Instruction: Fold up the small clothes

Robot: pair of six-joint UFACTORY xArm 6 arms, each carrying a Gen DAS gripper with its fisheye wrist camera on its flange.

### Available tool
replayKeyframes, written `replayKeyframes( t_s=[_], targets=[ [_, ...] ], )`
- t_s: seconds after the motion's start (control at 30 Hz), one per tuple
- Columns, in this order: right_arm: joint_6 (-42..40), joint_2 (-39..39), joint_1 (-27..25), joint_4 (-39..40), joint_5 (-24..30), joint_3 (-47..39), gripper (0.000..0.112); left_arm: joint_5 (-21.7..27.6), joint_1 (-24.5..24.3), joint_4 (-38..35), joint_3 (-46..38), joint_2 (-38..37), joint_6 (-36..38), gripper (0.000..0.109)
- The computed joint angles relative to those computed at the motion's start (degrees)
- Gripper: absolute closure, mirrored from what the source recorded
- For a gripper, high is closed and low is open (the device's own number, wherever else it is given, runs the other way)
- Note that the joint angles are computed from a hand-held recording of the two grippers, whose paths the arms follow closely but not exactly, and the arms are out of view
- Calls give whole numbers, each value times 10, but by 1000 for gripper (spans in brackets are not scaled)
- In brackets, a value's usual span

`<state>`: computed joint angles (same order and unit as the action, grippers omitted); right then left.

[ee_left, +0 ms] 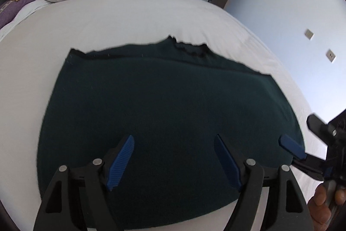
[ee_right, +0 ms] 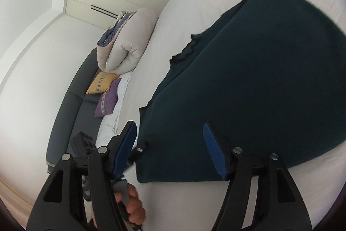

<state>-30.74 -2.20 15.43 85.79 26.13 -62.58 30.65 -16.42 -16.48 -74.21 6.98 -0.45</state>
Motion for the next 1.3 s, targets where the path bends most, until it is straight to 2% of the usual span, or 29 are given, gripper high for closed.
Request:
replayKeyframes(
  t_s=[0.03,0.1,0.13,0.2,0.23,0.27,0.33,0.43,0.5,0.53,0.57,0.6,0.63,0.7,0.8,0.9,0.97,1.17,1.3],
  targets=[
    [16,11,2,-11,14,-7,48,1,0,5,9,1,-1,34],
    [84,28,-1,-84,32,-11,50,-29,1,22,40,-13,15,43],
    [96,34,-4,-98,29,-10,52,-27,5,17,47,-20,25,44],
    [56,25,-28,-56,38,10,74,-25,18,-11,62,-36,56,44],
    [49,25,-42,-43,38,16,79,-29,26,-22,72,-44,66,44],
    [39,12,-54,-23,26,33,81,-31,37,-50,83,-53,85,44],
    [24,-20,-73,6,-9,68,81,-24,60,-142,102,-70,150,52],
    [36,-34,-101,18,-63,87,78,-16,89,-179,127,-100,163,54],
    [66,-70,-121,-1,-81,118,75,-31,106,-145,154,-131,109,51],
    [97,-91,-121,-33,-106,135,70,-42,114,-148,169,-149,95,39],
    [134,-109,-115,-75,-136,151,56,-58,122,-158,182,-164,86,21],
    [150,-124,-110,-96,-156,161,51,-76,129,-168,193,-174,78,14],
    [148,-133,-107,-100,-158,163,51,-75,137,-177,192,-175,73,10],
    [157,-145,-104,-131,-137,159,51,-16,155,-203,156,-149,88,11],
    [174,-138,-86,-201,-101,124,51,51,172,-293,115,-111,141,15],
    [159,-129,-64,-222,-53,82,51,92,179,-294,77,-70,124,19],
    [155,-101,-49,-224,-26,41,51,107,178,-292,52,-49,137,19],
    [172,0,-18,-239,43,-93,51,224,196,-322,-27,10,147,20],
    [209,89,-7,-261,114,-200,51,285,208,-366,-62,41,142,27]
  ],
)
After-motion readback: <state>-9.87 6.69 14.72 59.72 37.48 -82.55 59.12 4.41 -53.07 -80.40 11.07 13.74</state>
